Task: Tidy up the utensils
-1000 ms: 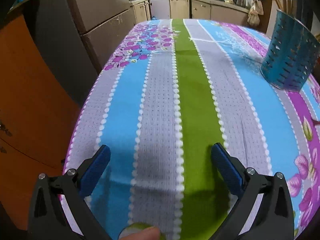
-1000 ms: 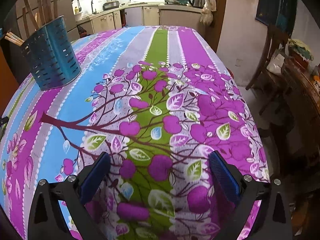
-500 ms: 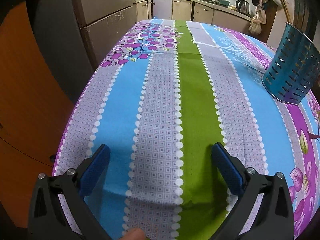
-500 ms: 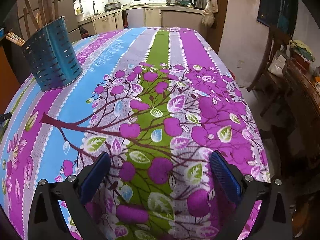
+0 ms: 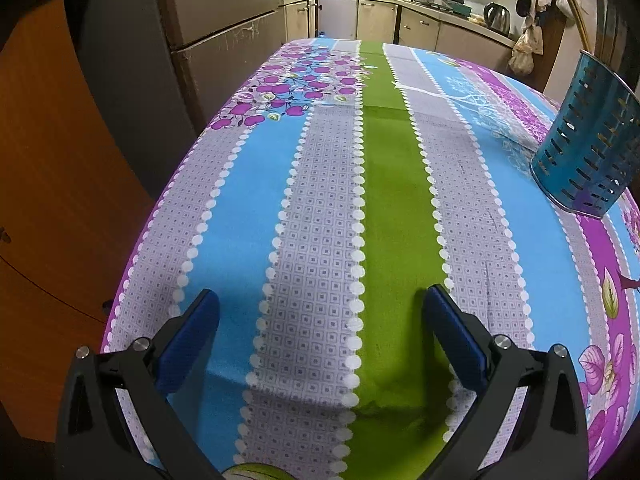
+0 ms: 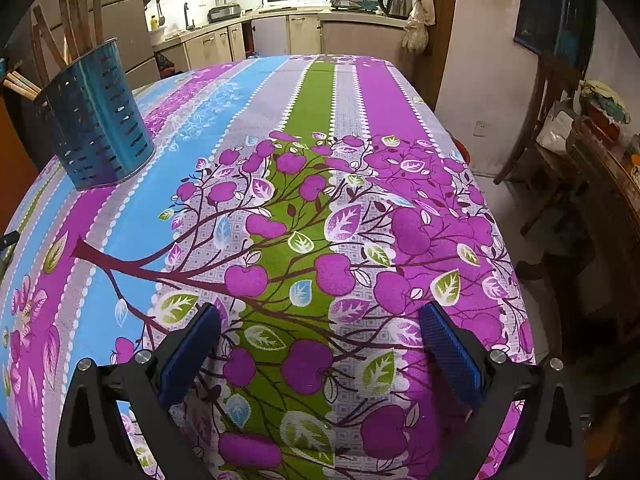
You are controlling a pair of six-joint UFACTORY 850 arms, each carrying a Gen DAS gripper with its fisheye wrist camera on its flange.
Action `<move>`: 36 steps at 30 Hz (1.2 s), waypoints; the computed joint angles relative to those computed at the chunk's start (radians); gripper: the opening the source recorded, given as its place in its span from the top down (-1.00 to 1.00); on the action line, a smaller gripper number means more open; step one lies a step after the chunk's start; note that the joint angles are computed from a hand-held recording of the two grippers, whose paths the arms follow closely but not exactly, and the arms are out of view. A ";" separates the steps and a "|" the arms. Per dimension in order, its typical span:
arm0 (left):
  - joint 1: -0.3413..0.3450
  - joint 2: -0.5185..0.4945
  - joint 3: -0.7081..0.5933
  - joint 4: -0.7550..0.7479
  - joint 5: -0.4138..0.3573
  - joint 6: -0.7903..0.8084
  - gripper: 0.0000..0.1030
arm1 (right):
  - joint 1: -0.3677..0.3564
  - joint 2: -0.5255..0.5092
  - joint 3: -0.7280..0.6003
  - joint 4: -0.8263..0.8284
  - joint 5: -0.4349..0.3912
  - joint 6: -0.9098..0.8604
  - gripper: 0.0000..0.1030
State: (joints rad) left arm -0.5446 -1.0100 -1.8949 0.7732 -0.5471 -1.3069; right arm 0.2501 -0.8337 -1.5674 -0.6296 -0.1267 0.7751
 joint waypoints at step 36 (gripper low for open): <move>0.026 0.030 0.056 0.015 0.053 0.013 -0.91 | -0.004 0.009 0.016 0.125 0.021 -0.154 -0.94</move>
